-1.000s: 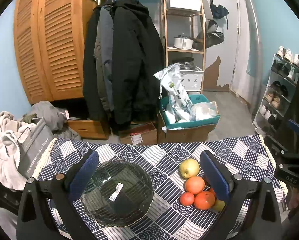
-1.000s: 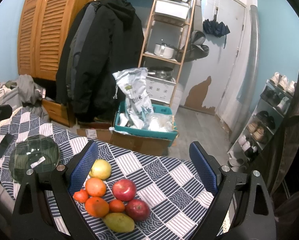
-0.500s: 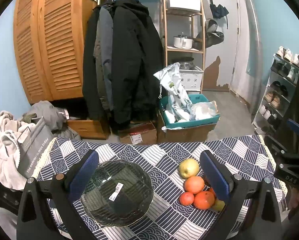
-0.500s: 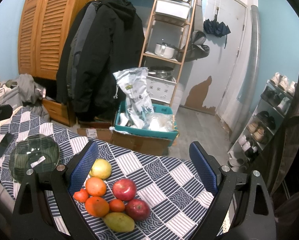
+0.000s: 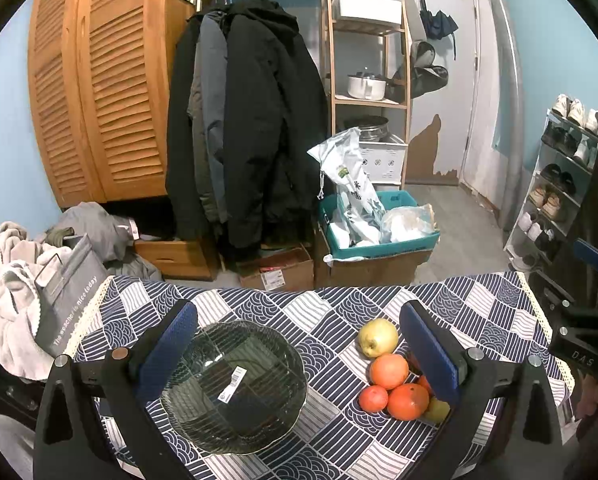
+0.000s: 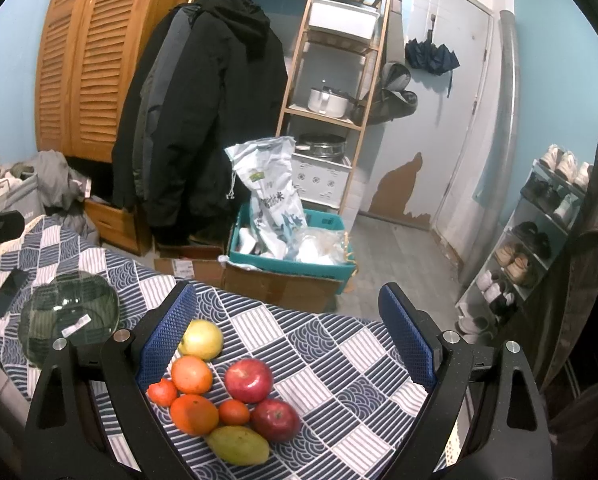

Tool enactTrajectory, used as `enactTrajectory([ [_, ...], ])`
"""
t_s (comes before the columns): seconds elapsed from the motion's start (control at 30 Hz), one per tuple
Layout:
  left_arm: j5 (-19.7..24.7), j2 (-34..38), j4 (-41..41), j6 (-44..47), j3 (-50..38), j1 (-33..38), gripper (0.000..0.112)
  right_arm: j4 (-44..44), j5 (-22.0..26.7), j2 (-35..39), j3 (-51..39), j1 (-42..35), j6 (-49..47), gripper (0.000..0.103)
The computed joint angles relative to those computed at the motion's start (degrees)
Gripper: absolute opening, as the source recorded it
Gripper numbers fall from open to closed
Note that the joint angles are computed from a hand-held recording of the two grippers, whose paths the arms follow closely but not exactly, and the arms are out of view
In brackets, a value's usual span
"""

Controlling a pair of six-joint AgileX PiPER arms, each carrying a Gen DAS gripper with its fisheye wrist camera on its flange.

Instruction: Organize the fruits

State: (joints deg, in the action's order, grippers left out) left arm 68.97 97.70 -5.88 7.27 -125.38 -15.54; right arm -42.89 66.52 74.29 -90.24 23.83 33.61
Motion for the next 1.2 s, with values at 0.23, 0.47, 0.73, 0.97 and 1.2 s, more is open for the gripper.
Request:
enactTrajectory([
  [0.23, 0.2, 0.0, -0.1, 0.1, -0.1, 0.1, 0.102, 0.2, 0.1, 0.0, -0.3, -0.1, -0.3, 0.091],
  [0.47, -0.1, -0.2, 0.0, 0.1, 0.3, 0.0, 0.102, 0.2, 0.1, 0.0, -0.3, -0.2, -0.4, 0.091],
  [0.73, 0.4, 0.2, 0.1, -0.5, -0.6, -0.3, 0.102, 0.3, 0.1, 0.0, -0.4, -0.3, -0.5, 0.091],
  [0.97, 0.3, 0.1, 0.1, -0.6, -0.5, -0.3, 0.102, 0.3, 0.1, 0.0, -0.4, -0.3, -0.5, 0.091],
  [1.2, 0.2, 0.0, 0.0, -0.5, -0.3, -0.3, 0.102, 0.2, 0.1, 0.0, -0.4, -0.2, -0.5, 0.091],
])
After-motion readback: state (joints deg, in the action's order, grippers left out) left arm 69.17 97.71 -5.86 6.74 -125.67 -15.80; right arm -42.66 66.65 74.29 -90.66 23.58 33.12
